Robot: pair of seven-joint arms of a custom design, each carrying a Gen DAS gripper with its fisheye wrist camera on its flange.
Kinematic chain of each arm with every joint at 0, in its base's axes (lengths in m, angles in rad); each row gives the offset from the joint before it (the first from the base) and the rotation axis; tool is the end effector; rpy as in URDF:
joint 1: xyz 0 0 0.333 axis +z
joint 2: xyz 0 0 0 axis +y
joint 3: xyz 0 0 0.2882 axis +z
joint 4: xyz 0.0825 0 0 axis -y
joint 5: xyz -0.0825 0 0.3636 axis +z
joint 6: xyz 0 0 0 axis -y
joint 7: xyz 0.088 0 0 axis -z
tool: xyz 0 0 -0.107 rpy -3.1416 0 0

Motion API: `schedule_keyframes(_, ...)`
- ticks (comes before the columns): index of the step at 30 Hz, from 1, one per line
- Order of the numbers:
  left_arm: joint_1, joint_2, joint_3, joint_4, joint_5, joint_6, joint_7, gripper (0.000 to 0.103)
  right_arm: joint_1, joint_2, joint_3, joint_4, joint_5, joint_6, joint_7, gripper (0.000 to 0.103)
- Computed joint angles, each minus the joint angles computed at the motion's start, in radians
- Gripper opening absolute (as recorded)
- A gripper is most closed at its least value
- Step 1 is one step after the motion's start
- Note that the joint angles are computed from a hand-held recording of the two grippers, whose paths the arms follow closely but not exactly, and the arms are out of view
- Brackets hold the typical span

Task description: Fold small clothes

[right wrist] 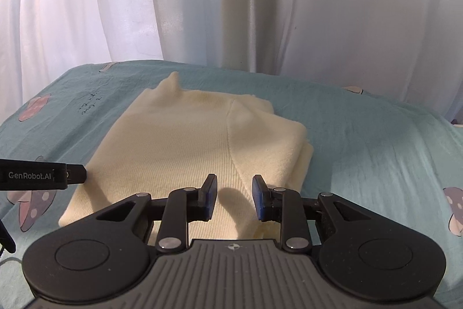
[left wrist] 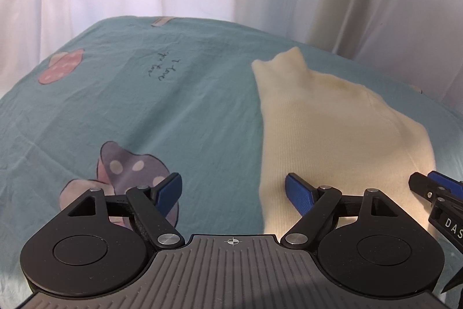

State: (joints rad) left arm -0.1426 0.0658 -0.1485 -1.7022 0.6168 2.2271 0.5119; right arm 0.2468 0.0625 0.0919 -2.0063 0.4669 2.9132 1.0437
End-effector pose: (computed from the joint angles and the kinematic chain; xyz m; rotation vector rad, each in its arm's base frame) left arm 0.5818 -0.1529 0.5738 -2.1474 1.2713 -0.4963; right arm 0.5702 0.1704 0.5032 -1.9775 1.2355 -0.5556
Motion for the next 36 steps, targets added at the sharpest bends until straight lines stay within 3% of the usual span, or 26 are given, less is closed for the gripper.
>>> schedule_keyframes(2,-0.008,0.023,0.000,0.026,0.042,-0.021,-0.014,0.092,0.009,0.022,-0.015,-0.007,-0.119,0.048,0.072,0.027)
schedule_keyframes(6,-0.027,0.061,0.004,0.074,0.085,-0.061,0.004,0.092,-0.022,0.028,0.010,0.012,-0.022,0.016,-0.024,0.028)
schedule_keyframes(11,-0.038,0.071,0.013,0.088,0.089,-0.080,0.029,0.093,-0.022,0.027,0.004,0.023,-0.043,-0.013,-0.026,0.031)
schedule_keyframes(13,-0.038,0.060,0.012,0.083,0.080,-0.089,0.056,0.093,-0.012,0.001,-0.018,0.009,-0.127,-0.051,0.070,0.038)
schedule_keyframes(14,-0.037,0.048,0.010,0.073,0.069,-0.092,0.072,0.093,-0.010,-0.018,-0.027,-0.001,-0.169,-0.078,0.126,0.048)
schedule_keyframes(16,-0.032,0.015,0.001,0.043,0.014,-0.104,0.121,0.093,-0.023,-0.072,-0.038,-0.011,-0.103,-0.227,0.122,0.055)
schedule_keyframes(19,-0.020,-0.064,-0.013,-0.050,-0.084,-0.070,0.181,0.093,-0.033,-0.155,-0.067,-0.057,-0.010,-0.408,0.098,0.075)
schedule_keyframes(20,-0.018,-0.090,-0.019,-0.080,-0.094,-0.061,0.184,0.097,-0.034,-0.185,-0.074,-0.084,-0.012,-0.442,0.102,0.083)
schedule_keyframes(22,-0.018,-0.133,-0.037,-0.120,-0.088,-0.075,0.156,0.097,-0.036,-0.249,-0.080,-0.151,-0.046,-0.461,0.120,0.086)
schedule_keyframes(24,-0.016,-0.152,-0.053,-0.129,-0.084,-0.098,0.141,0.100,-0.039,-0.298,-0.079,-0.200,-0.093,-0.469,0.156,0.099)
schedule_keyframes(28,-0.013,-0.145,-0.070,-0.102,-0.058,-0.137,0.119,0.101,-0.029,-0.336,-0.081,-0.215,-0.142,-0.485,0.203,0.099)
schedule_keyframes(33,-0.018,-0.129,-0.069,-0.061,-0.052,-0.173,0.106,0.102,-0.041,-0.321,-0.048,-0.174,-0.265,-0.436,0.365,0.099)
schedule_keyframes(36,-0.019,-0.131,-0.067,-0.056,-0.057,-0.168,0.133,0.102,-0.014,-0.299,-0.075,-0.121,-0.241,-0.502,0.322,0.099)
